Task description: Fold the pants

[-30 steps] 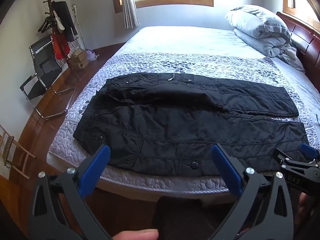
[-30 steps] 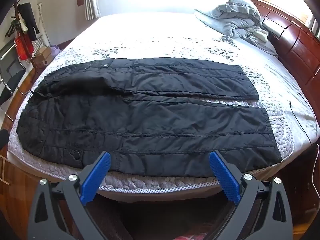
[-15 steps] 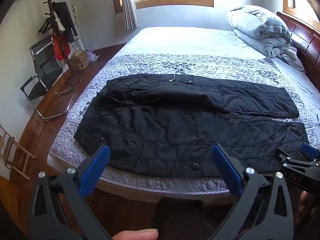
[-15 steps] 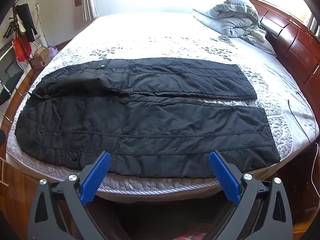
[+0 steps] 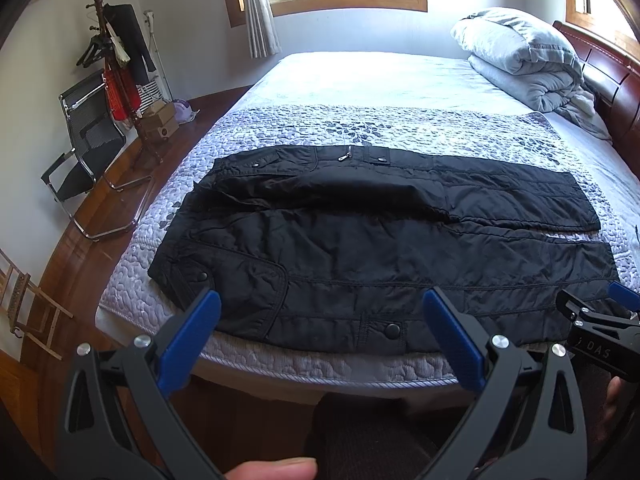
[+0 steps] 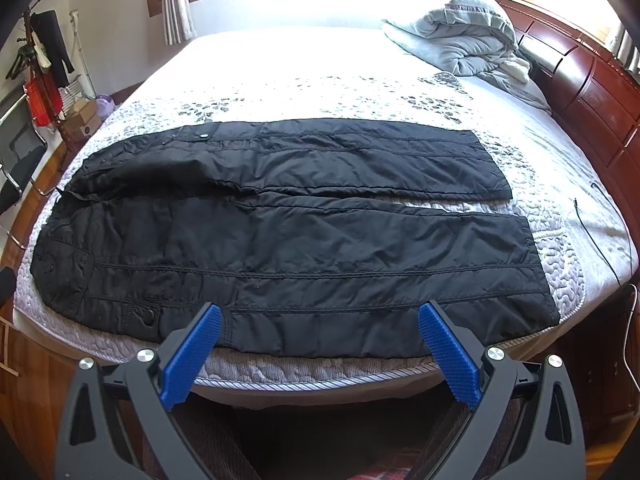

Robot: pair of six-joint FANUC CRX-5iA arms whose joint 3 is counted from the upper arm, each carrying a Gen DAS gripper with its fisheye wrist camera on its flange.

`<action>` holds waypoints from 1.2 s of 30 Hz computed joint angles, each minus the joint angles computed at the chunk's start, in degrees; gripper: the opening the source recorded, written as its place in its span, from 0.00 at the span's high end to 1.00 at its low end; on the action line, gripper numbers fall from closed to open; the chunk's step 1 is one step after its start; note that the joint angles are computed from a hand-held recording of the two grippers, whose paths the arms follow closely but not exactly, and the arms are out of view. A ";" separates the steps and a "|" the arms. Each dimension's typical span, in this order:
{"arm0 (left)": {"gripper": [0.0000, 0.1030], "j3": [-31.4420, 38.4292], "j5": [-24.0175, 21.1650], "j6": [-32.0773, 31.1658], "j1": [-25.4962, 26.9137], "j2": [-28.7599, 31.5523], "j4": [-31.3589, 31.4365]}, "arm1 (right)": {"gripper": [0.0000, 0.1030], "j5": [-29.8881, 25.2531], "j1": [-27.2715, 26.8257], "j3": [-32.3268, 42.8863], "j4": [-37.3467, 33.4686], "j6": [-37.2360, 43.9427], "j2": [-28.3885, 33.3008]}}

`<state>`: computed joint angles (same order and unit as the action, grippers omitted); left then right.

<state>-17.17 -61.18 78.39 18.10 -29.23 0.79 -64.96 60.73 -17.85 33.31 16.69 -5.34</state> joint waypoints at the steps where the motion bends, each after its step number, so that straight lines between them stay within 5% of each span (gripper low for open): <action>1: 0.02 -0.07 0.02 -0.06 0.08 -0.08 -0.02 | 0.03 0.03 0.08 -0.19 0.20 -0.20 -0.13; 36: 0.02 -0.09 0.27 -0.19 0.12 -0.21 -0.36 | 0.03 -0.19 0.09 -0.74 1.28 -1.24 -0.53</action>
